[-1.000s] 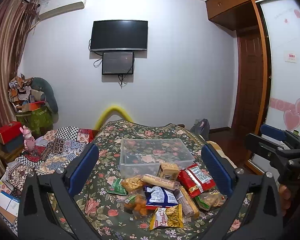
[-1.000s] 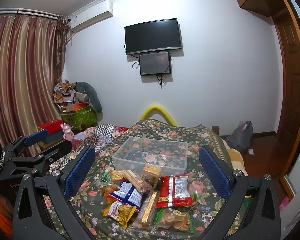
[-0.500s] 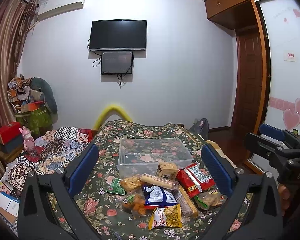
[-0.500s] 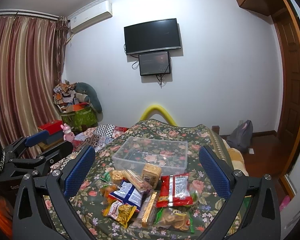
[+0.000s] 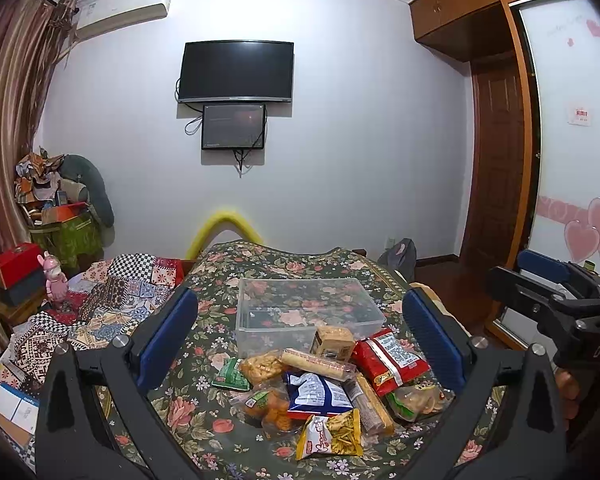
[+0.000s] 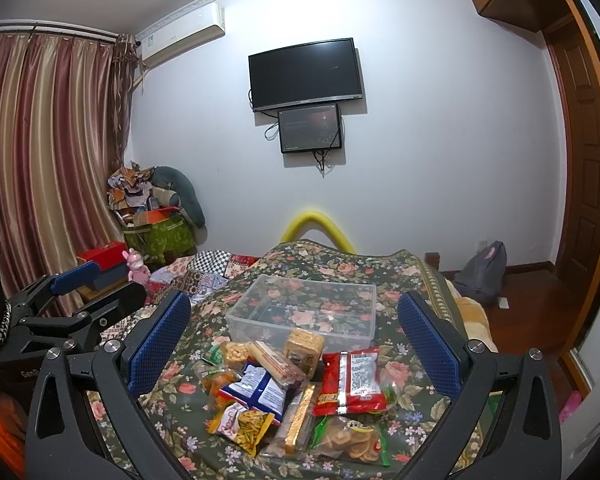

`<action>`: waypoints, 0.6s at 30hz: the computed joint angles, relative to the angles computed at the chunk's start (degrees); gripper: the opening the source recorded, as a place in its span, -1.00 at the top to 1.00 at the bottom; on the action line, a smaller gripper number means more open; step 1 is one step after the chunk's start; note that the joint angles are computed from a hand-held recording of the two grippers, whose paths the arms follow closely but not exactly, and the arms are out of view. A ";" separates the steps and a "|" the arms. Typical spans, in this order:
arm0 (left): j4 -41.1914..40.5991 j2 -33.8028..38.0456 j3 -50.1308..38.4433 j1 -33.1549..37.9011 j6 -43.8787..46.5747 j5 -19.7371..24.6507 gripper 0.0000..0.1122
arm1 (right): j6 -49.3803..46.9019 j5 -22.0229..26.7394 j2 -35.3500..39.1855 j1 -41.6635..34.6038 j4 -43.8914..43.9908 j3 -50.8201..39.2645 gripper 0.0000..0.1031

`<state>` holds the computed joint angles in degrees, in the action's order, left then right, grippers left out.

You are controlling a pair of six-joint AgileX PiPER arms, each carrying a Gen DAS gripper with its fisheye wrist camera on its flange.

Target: Organize snacks

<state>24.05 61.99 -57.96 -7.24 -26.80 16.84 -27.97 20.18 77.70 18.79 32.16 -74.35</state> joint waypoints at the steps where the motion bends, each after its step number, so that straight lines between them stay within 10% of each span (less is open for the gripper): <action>1: -0.18 -0.10 -0.02 0.06 0.23 0.08 -0.84 | -0.30 0.11 0.03 -0.14 0.40 -0.09 -1.00; 18: -0.58 -0.82 0.42 0.04 0.71 -0.12 -0.84 | -2.88 0.68 0.33 -0.93 3.21 -0.14 -1.00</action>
